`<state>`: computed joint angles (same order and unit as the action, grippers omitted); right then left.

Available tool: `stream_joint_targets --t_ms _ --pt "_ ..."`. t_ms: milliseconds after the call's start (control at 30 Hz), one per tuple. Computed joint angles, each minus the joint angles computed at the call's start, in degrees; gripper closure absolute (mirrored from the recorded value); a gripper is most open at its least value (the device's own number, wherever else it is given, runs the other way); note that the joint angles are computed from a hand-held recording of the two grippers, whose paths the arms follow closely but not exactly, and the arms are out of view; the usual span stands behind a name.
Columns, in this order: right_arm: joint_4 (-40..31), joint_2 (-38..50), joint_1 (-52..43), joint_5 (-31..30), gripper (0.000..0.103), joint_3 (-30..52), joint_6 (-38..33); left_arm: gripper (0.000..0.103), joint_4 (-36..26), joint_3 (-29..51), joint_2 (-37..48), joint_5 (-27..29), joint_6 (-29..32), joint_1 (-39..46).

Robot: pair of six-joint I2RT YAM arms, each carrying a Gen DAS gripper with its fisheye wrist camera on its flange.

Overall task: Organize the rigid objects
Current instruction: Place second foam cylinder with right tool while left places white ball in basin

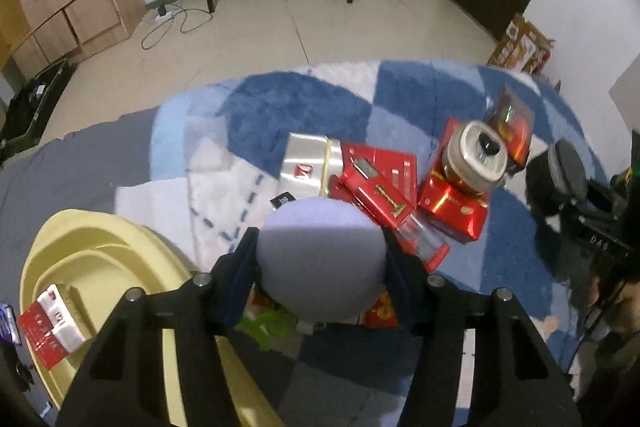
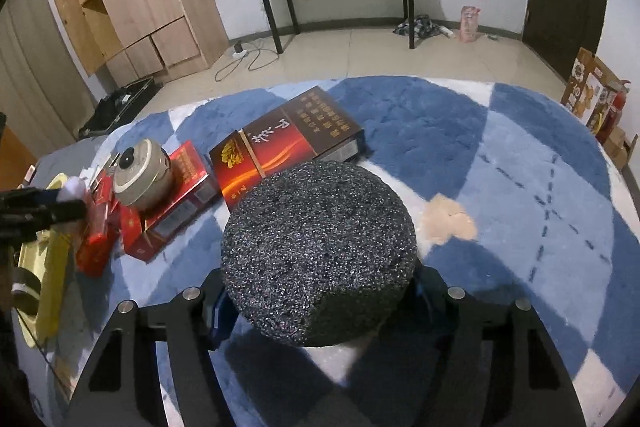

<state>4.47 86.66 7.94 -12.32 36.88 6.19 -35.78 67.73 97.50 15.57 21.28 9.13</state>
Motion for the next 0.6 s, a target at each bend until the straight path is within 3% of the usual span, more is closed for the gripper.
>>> stream_joint_targets --t_ms 200,333,433,600 --pt "-10.58 -17.64 -1.84 -4.9 0.035 -2.72 2.53 0.043 -9.18 4.39 -5.7 4.22 3.94 7.46" --pt "-17.18 -22.74 10.08 -3.73 0.035 1.29 4.66 0.043 -15.38 8.27 -7.52 7.6 12.75 20.12" --pt "-18.61 -18.23 23.85 -0.47 0.034 8.18 8.28 0.043 -18.1 10.92 -5.29 8.61 19.63 30.13" --pt "-19.81 0.9 42.21 5.76 0.034 25.42 10.11 0.043 -15.88 12.14 1.77 6.82 24.47 40.81"
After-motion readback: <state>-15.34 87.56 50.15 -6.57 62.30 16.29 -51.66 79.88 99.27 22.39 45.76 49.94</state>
